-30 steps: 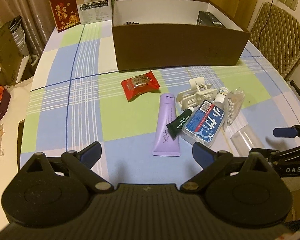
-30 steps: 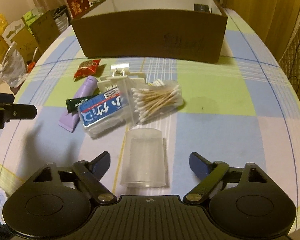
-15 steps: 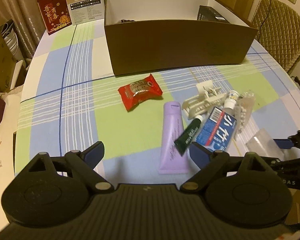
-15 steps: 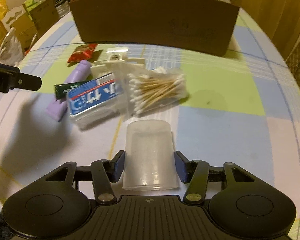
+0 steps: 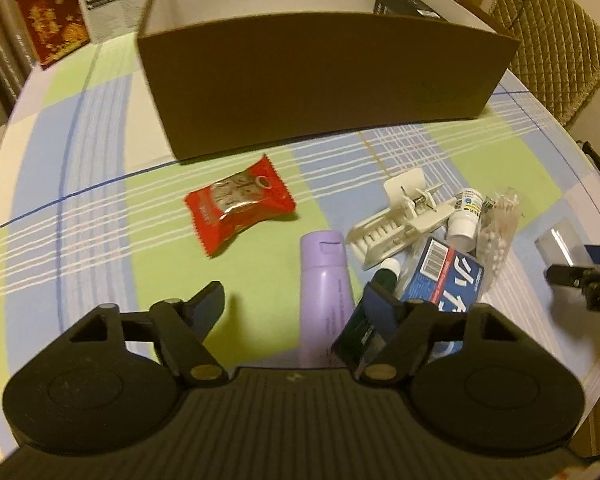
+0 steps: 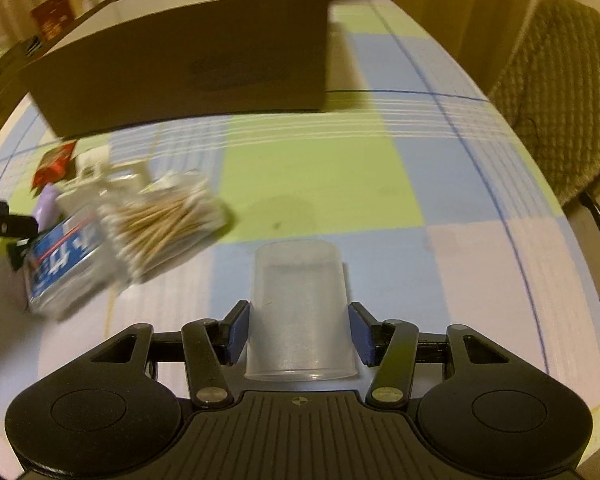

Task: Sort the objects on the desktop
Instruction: 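Grasp the purple tube with the left tool, then lift and carry the purple tube and clear container with both tools into the brown box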

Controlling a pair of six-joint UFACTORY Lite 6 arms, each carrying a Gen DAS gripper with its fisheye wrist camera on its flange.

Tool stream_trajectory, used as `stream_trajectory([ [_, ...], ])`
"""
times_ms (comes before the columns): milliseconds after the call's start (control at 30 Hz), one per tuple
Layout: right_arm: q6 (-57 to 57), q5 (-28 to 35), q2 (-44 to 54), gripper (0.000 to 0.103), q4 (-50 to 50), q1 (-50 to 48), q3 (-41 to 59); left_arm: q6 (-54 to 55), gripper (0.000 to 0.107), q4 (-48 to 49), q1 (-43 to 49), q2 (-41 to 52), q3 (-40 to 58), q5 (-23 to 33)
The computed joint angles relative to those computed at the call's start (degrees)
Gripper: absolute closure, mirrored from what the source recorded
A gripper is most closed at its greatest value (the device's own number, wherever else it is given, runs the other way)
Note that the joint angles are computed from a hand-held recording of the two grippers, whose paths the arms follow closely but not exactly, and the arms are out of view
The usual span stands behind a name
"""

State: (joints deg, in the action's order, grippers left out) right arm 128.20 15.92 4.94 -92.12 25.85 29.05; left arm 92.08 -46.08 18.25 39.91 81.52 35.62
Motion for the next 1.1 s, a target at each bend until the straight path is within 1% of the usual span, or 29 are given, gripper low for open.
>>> stream_trajectory([
  [33,1.6,-0.6,-0.4,0.053,-1.6,-1.0,-0.4,0.1,0.036,-0.1,-0.4,0.7,0.5,0.0],
  [133,6.0,-1.6,-1.6,0.053,-6.0,-2.5,-1.3,0.3,0.047,0.1,-1.6,2.5,2.1,-0.3],
  [200,6.0,-1.7,-1.6,0.053,-6.5,-3.0,-1.2,-0.4,0.059,1.4,-2.1,4.2,3.9,0.4],
  [233,6.5,-1.9,-1.5,0.053,-7.2,-3.3,-1.1,-1.0,0.062,2.1,-2.2,5.1,4.8,1.0],
  [267,7.7,-2.1,-1.4,0.053,-8.6,-3.6,-1.0,-1.4,0.068,2.7,-2.1,5.7,5.5,1.6],
  [300,8.8,-2.2,-1.2,0.053,-9.9,-3.8,-0.9,-1.1,0.071,2.7,-1.8,6.0,5.7,1.9],
  [400,11.6,-2.5,-1.3,0.053,-13.5,-4.3,-1.2,1.9,0.075,2.2,-0.2,5.8,5.1,3.0],
  [467,14.1,-2.6,-0.8,0.053,-17.0,-4.9,-1.0,2.6,0.078,2.4,1.3,6.0,5.2,3.8],
  [567,15.9,-2.5,-0.2,0.053,-19.4,-5.2,-0.8,2.0,0.079,3.6,3.3,6.0,5.3,4.1],
  [767,17.4,-2.2,1.1,0.053,-22.3,-5.3,0.0,7.0,0.078,2.3,5.4,3.7,1.6,1.7],
  [867,17.1,-1.7,2.1,0.053,-22.5,-5.1,0.7,8.9,0.079,0.2,4.8,2.5,-0.3,0.2],
  [1000,9.0,-0.8,3.2,0.054,-15.2,-3.6,2.1,10.1,0.080,-0.3,4.2,1.7,-1.5,-0.5],
  [1100,10.6,-2.3,1.8,0.054,-16.6,-4.0,1.4,8.2,0.080,0.8,4.5,1.3,-1.0,0.5],
])
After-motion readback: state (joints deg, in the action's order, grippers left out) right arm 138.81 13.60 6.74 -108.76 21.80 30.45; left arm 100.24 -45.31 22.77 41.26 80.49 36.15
